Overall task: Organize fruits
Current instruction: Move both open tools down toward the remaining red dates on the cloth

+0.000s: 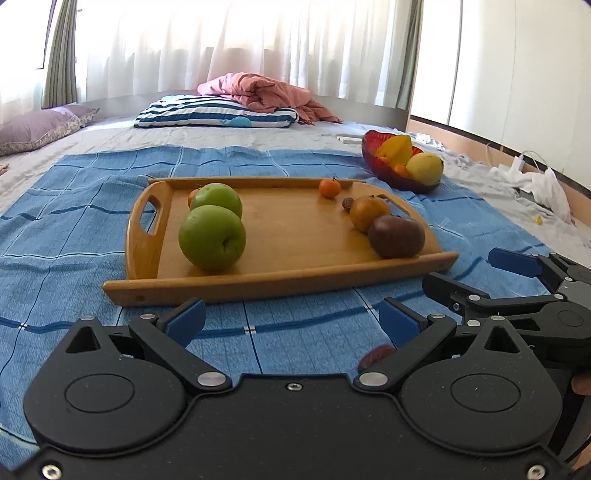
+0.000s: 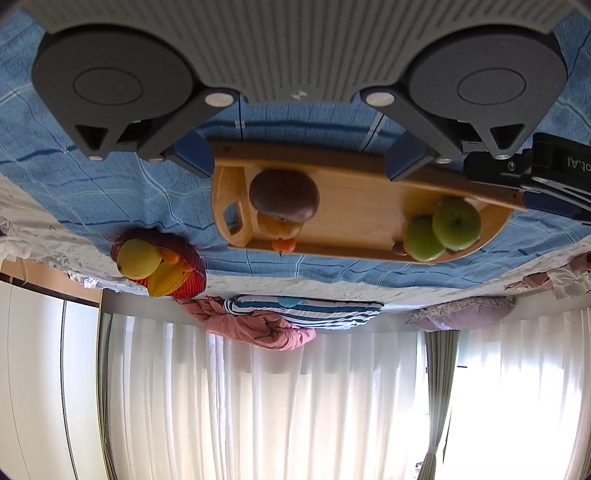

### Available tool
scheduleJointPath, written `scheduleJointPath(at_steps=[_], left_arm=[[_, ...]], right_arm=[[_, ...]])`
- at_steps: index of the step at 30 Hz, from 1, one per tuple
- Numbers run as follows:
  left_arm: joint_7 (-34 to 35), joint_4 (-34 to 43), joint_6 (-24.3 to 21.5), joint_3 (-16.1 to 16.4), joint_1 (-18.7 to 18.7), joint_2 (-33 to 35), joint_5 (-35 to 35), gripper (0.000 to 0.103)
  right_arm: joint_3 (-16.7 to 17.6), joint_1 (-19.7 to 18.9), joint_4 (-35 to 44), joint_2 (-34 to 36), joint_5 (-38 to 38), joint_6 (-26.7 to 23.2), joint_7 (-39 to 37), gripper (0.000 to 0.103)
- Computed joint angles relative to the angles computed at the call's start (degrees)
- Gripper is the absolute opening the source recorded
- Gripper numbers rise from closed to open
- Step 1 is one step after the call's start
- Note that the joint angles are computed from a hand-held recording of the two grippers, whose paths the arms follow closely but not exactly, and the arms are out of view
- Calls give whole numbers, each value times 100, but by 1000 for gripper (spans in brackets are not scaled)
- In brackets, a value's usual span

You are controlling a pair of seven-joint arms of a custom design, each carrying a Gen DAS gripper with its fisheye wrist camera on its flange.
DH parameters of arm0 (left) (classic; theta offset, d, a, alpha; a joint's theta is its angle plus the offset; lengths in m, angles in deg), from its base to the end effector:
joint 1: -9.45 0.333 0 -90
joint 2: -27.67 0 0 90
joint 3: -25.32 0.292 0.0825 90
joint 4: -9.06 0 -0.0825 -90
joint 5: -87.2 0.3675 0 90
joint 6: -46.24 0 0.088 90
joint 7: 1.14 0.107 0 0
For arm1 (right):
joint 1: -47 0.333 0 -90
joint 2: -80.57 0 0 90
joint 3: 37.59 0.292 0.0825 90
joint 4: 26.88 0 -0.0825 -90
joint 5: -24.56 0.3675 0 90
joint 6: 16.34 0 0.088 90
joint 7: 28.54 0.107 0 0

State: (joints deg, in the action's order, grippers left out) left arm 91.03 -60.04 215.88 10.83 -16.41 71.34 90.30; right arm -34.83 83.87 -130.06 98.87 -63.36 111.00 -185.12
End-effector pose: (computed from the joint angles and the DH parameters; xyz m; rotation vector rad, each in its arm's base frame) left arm 0.6275 -0.4431 0.4475 -1.1273 2.2057 -1.2889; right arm 0.5153 0.3825 0.3911 -1.2793 1.7296 -1.2113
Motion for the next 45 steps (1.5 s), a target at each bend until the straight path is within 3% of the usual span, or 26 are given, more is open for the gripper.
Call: scheduleJointPath(at_steps=[12,28,33,39,45], left_arm=[[208,-854,515,-77,62,-331,146,102],[263,-1212,542,-93,88,-411,140,102],[280,-1178,519,-168,133,-392,94,95],[286,-931,340,-134,47,-266,101,86],[326,-690,220,-142,-12,-133,84,80]], right_arm=[[44,14,-244,-46,-191,51,340,103],[80,-39,-322,-18,-480,340,342,100],[69,-82,-349,-23,-548,510,377,96],[67,-109,-293,29,-380,605,188,84],[37,-154,-434,-62,-513,776,525,79]])
